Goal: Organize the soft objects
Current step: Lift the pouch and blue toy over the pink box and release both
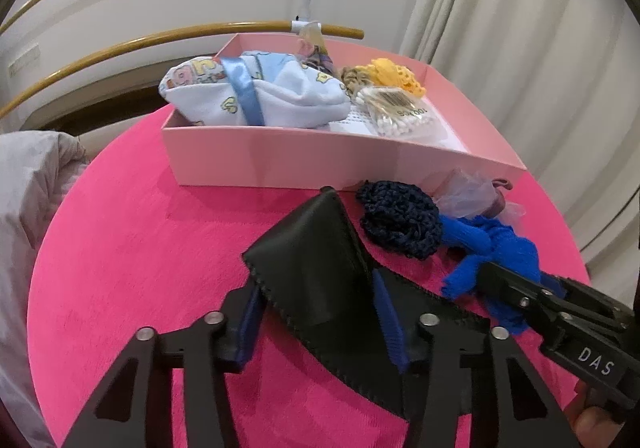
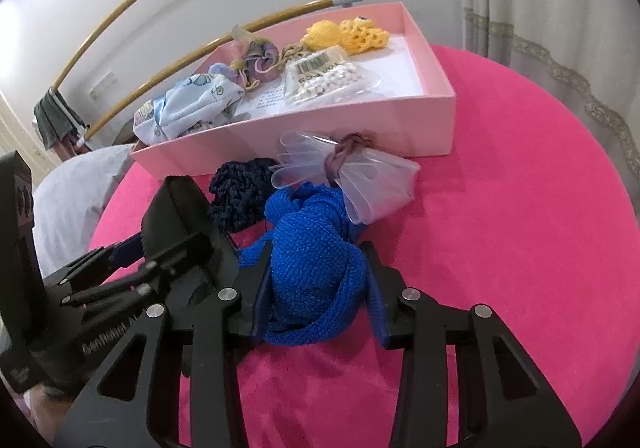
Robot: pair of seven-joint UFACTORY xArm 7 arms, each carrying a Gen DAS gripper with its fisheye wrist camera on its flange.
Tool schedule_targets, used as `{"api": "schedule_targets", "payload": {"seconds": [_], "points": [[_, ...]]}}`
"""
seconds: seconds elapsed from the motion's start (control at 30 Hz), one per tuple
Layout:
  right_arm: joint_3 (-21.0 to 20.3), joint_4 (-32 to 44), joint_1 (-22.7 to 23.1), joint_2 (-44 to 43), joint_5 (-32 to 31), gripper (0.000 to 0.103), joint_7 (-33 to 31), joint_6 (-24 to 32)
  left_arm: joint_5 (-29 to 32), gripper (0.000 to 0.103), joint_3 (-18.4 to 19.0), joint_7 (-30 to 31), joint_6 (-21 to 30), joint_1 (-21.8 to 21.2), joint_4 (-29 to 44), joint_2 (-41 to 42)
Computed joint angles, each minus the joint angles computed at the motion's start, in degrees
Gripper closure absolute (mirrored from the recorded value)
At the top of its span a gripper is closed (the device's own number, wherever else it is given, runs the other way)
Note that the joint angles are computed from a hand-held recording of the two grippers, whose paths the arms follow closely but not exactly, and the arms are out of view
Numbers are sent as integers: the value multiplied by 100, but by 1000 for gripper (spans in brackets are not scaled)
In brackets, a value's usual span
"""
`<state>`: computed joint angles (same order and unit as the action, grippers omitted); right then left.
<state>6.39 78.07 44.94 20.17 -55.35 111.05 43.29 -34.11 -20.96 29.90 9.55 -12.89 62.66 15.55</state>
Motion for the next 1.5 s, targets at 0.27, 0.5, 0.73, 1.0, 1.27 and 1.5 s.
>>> {"api": "schedule_targets", "payload": {"seconds": [0.27,0.5,0.73,1.0,1.27,1.5], "points": [[145,-325,54,-348,-190,67,359,175,-1439,68,-391,1382,-7,371,-414,-472],[304,-303,72,-434,-310,67,437,352,-2578,71,-207,2503,71,210,-743,-972],[381,-116,181,-394,-380,67,371,519,-3156,73,226,3061,107,-207,-1170,-1641],[413,94,333,-377,-434,67,245,769,-3130,73,804,3139,93,-734,-1497,-2192],[435,246,400,-474,-589,67,140,883,-2827,73,1420,3037,243,-1191,-1653,-2760],[505,309,375,-651,-762,67,37,1130,-2630,73,1854,3081,280,-1520,-1664,-3145]]}}
